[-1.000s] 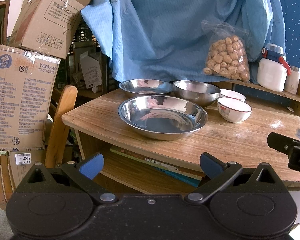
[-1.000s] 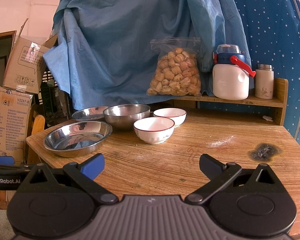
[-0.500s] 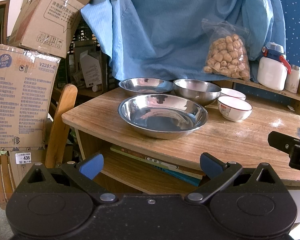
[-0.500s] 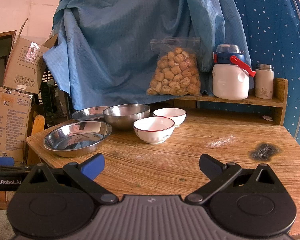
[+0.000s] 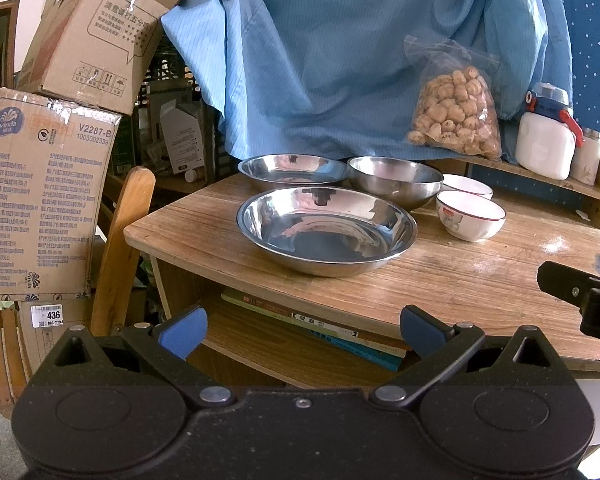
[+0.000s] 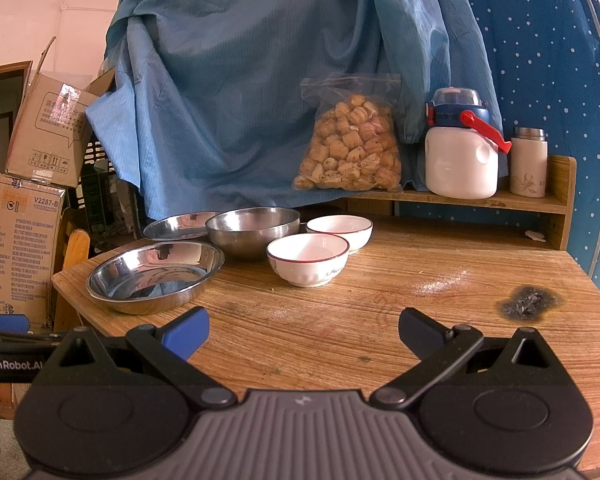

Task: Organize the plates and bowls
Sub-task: 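Move the right tool to the large steel plate and close on its rim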

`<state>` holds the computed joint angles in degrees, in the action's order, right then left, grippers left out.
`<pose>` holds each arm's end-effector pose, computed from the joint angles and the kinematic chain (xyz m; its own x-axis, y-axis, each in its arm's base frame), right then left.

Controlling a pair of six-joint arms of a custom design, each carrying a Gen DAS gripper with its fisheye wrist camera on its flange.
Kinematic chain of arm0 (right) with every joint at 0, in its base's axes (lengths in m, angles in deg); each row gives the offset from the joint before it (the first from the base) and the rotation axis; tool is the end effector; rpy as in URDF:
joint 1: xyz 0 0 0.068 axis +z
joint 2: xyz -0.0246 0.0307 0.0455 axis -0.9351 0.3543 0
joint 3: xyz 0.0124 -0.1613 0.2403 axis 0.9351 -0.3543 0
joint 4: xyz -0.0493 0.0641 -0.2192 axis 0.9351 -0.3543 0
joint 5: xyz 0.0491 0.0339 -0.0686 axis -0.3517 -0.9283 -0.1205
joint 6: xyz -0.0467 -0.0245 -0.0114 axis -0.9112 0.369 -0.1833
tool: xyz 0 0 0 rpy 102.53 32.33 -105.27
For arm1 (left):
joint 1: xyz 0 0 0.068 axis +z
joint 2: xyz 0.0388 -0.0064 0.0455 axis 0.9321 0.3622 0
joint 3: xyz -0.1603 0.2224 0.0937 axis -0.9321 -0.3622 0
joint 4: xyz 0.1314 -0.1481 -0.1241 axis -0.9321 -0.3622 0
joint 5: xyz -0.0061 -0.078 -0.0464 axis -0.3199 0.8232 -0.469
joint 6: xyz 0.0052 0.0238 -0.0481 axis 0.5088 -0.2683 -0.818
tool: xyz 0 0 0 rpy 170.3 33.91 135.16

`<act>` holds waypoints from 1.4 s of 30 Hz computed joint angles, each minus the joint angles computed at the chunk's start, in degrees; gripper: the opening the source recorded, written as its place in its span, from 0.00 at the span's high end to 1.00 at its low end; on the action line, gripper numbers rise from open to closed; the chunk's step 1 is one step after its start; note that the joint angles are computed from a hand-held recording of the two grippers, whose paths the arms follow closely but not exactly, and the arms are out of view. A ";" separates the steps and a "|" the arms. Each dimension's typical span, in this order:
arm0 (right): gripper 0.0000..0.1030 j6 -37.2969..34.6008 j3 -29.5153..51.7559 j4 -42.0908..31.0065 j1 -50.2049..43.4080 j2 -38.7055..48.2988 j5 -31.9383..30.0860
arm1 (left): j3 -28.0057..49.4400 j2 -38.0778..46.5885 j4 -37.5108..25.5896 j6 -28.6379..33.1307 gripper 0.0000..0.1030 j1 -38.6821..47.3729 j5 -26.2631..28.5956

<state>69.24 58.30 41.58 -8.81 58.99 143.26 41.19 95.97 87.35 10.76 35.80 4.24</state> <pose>0.1544 0.2076 0.0828 -0.2783 0.1210 -0.9528 0.1878 0.9797 0.0696 0.2077 -0.1217 0.0914 -0.4594 0.0903 -0.8836 0.2126 0.9771 -0.0107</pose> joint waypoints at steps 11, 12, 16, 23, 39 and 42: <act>0.00 -8.38 -2.23 6.47 -4.12 -3.22 -7.33 | 3.50 -4.90 -8.98 0.72 0.01 5.96 9.02; 0.00 -10.01 -2.80 8.15 -5.04 -3.83 -9.22 | 3.93 -6.00 -10.32 1.21 0.01 6.77 9.96; 0.00 -16.85 -1.56 7.06 -10.32 -8.45 -18.17 | 6.00 -11.73 -16.31 5.01 0.01 11.05 14.29; 0.00 -26.43 8.65 -6.56 -19.22 -12.69 -32.48 | 17.73 -16.36 -32.15 10.52 0.01 20.06 24.56; 0.00 -39.08 48.53 -34.16 -33.88 2.26 -53.71 | 62.22 7.34 -61.87 5.89 0.01 25.41 31.48; 0.00 -39.55 59.64 -42.80 -35.74 7.61 -56.21 | 68.41 11.38 -65.18 5.08 0.01 25.48 31.39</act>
